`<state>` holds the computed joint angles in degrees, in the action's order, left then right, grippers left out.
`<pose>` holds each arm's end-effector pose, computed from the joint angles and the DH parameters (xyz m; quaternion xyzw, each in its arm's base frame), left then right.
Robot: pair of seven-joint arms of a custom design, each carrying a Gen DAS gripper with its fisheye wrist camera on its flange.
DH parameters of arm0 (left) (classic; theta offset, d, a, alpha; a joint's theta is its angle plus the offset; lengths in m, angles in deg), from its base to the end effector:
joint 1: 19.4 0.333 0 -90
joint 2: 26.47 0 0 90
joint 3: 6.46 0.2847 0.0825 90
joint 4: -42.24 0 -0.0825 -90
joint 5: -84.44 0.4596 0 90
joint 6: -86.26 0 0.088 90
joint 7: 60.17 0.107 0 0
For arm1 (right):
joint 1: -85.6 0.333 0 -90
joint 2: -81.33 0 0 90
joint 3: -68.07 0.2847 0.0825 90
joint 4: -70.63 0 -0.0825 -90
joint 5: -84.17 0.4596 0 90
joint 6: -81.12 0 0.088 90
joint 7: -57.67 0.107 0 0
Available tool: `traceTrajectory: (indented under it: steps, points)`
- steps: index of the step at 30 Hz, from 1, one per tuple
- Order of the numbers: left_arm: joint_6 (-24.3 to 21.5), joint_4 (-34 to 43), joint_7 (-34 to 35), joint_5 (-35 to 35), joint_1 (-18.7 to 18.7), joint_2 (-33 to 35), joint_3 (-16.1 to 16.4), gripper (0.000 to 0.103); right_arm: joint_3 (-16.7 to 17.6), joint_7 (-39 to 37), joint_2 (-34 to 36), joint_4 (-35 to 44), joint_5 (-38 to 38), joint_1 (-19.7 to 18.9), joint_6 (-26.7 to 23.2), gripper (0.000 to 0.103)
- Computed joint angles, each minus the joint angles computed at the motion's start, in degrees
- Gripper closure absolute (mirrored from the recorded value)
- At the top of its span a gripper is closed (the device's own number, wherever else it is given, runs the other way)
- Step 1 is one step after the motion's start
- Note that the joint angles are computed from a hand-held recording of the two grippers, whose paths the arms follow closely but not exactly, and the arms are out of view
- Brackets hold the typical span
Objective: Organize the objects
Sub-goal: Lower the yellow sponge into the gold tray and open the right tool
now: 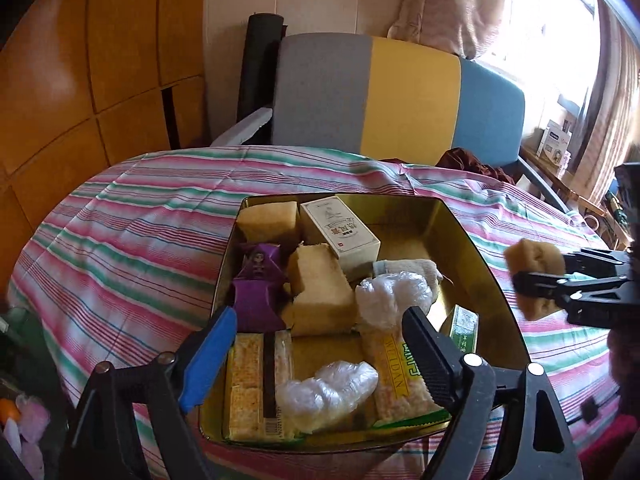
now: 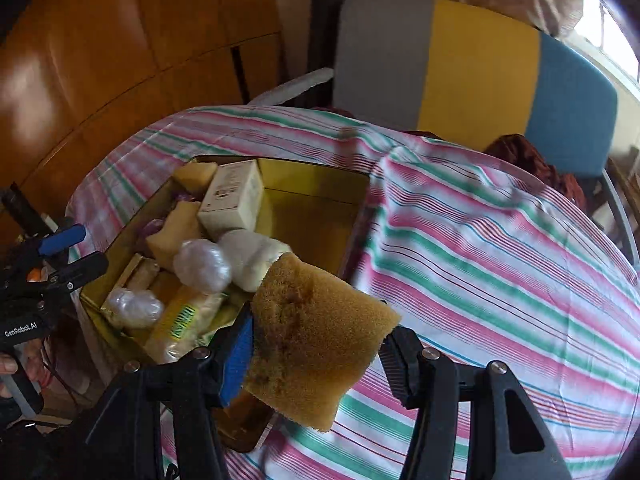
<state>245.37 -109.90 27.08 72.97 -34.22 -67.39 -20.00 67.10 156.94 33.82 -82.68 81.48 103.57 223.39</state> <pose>0.4225 -0.2168 0.4982 -0.5427 0.7376 -0.3440 0.2076 0.4253 0.1305 0.5066 -0.7243 0.6143 -0.1759 0.2591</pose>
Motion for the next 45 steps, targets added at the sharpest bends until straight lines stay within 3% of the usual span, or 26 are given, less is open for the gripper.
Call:
traceTrajectory:
  steps: [7,8,13,23,29,33,38,45]
  points:
    - [0.0,-1.4,-1.6,0.9,1.2,-1.7,-0.5,0.004,2.5,1.0,11.8,6.8,-1.7,-0.1,-1.1,0.042]
    - [-0.3,-1.4,-2.2,1.4,1.8,-1.9,-1.1,0.000,2.7,1.4,12.8,7.4,-1.9,-0.2,-1.3,0.041]
    - [-1.0,-1.6,-4.2,3.0,3.2,-2.2,-2.0,0.000,3.1,2.9,14.1,8.0,-2.4,-0.3,-1.2,0.035]
    - [-0.7,-2.7,-8.4,6.3,5.1,-3.9,-4.2,0.000,5.5,11.3,5.8,2.0,-5.9,-1.7,3.1,0.021]
    - [-0.5,-3.6,-13.1,8.7,7.0,-6.0,-6.3,0.000,11.9,24.1,-1.2,-1.2,-13.0,-4.9,2.2,0.021]
    - [-1.3,-4.5,-15.1,9.6,6.8,-7.7,-6.2,0.000,14.2,32.1,-5.0,-3.3,-16.7,-4.4,0.3,0.021]
    - [-1.7,-6.5,-15.4,10.2,5.4,-10.5,-5.8,0.000,14.9,38.2,-8.2,-5.3,-19.8,-2.5,-1.7,0.021]
    - [-2.7,-8.1,-15.4,10.0,3.9,-12.9,-5.2,0.000,14.1,40.5,-8.8,-5.7,-21.9,-0.6,-3.2,0.021]
